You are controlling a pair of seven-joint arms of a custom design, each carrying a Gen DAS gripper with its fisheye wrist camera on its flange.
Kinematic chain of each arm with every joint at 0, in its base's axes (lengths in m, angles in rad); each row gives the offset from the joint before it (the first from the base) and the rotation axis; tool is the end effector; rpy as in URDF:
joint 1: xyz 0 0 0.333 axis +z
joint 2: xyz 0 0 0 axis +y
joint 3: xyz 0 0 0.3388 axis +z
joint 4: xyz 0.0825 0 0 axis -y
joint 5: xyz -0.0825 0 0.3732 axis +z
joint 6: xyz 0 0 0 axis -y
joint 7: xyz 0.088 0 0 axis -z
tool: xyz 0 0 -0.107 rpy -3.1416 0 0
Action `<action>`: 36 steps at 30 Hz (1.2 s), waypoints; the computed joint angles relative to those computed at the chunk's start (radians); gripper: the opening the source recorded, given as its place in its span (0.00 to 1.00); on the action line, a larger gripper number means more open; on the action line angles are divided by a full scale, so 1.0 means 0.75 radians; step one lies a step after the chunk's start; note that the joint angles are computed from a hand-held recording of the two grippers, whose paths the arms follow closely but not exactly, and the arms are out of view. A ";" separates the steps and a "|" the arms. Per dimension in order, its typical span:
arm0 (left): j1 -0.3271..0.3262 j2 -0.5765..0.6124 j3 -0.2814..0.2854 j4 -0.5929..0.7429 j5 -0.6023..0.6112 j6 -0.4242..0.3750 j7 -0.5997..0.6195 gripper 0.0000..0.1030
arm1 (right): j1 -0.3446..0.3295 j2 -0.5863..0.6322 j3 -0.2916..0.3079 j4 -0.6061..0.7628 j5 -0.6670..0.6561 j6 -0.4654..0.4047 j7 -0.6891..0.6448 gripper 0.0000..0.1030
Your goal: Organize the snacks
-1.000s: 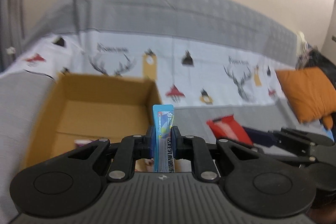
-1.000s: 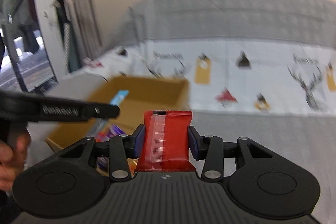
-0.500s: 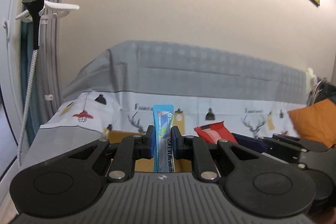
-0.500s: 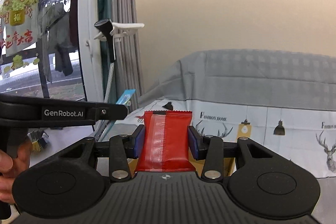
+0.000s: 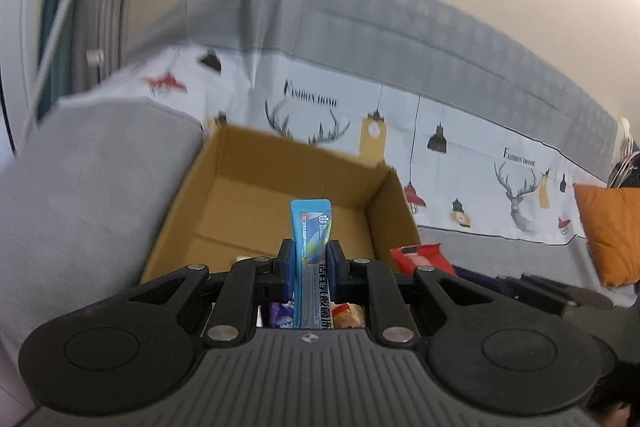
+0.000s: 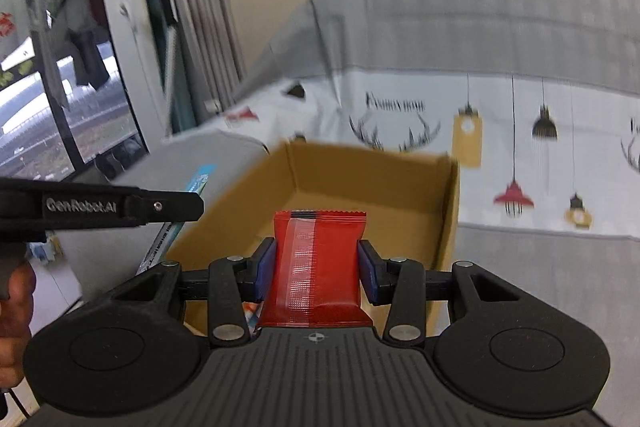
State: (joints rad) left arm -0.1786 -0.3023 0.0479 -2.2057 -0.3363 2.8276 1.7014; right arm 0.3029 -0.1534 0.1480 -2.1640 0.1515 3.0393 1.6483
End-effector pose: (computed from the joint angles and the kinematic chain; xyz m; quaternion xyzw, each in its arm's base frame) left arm 0.4936 -0.0447 0.6398 -0.6335 0.6254 -0.3977 0.2223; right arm 0.4884 0.2297 0.6149 -0.6857 0.5368 -0.2152 0.4421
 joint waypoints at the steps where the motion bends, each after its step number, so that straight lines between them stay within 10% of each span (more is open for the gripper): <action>1: 0.008 0.020 -0.007 0.007 0.013 0.005 -0.007 0.17 | -0.002 0.013 0.000 0.007 -0.003 -0.007 0.001 0.44; 20: 0.201 0.341 -0.156 0.157 0.067 -0.076 -0.069 0.19 | 0.042 0.277 -0.059 0.251 0.104 -0.212 -0.129 0.52; 25: 0.218 0.274 -0.171 0.104 0.212 -0.032 -0.194 0.72 | 0.054 0.221 -0.079 0.189 -0.016 -0.217 -0.010 0.75; 36: 0.182 -0.048 -0.228 0.081 0.454 -0.316 -0.469 1.00 | 0.000 -0.107 -0.007 0.058 -0.186 -0.434 0.342 0.88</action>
